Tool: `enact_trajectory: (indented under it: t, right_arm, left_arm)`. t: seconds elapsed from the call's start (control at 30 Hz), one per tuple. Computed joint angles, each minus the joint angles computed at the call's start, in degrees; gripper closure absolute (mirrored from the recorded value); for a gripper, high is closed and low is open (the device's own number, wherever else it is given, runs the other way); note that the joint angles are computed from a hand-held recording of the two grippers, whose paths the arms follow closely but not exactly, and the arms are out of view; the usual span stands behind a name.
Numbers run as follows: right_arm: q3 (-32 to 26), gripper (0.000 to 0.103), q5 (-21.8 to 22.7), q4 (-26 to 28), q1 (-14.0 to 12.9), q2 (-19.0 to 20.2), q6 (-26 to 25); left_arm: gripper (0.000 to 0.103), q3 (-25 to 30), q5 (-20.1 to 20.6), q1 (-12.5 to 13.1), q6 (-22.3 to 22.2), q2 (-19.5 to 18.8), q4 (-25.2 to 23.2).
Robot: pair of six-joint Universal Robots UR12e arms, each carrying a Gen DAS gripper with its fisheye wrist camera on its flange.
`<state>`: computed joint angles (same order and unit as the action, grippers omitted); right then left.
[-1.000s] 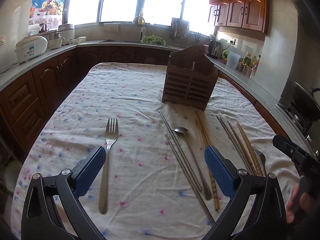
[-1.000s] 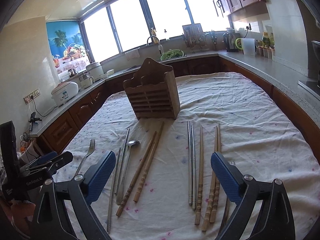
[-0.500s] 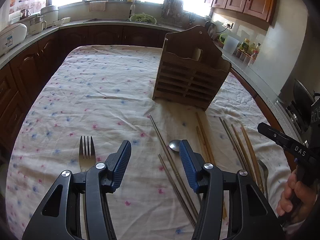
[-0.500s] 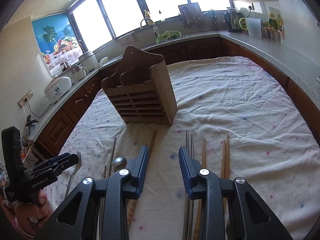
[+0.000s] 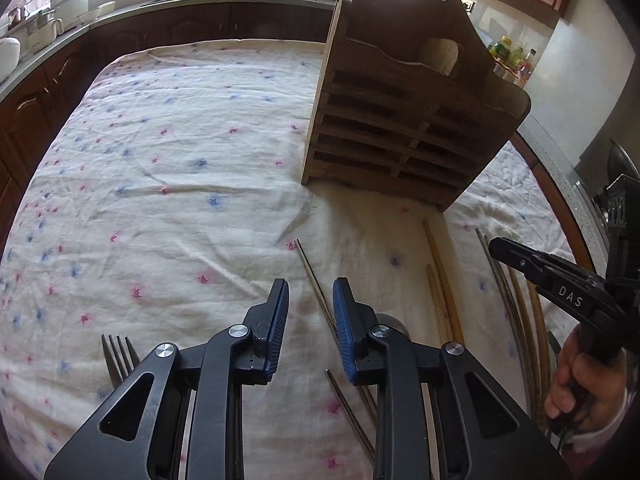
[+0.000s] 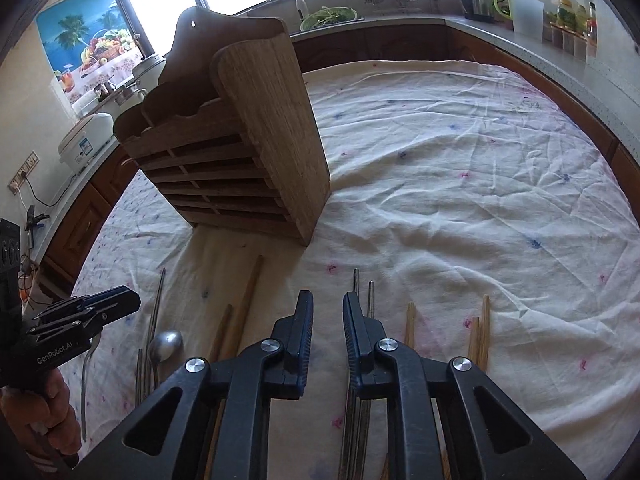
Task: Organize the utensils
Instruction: 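Close the left gripper on a silver chopstick while the right gripper grasps another silver chopstick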
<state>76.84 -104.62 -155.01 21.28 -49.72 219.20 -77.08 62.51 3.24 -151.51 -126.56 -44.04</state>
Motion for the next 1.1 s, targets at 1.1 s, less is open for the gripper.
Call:
enact_trajectory:
  t: [1.1]
  right_arm:
    - [0.6, 0.099, 0.2, -2.5, 0.0, -0.2, 0.1]
  left_arm:
    - [0.098, -0.9, 0.5, -1.9, 8.6, 0.5, 2.2]
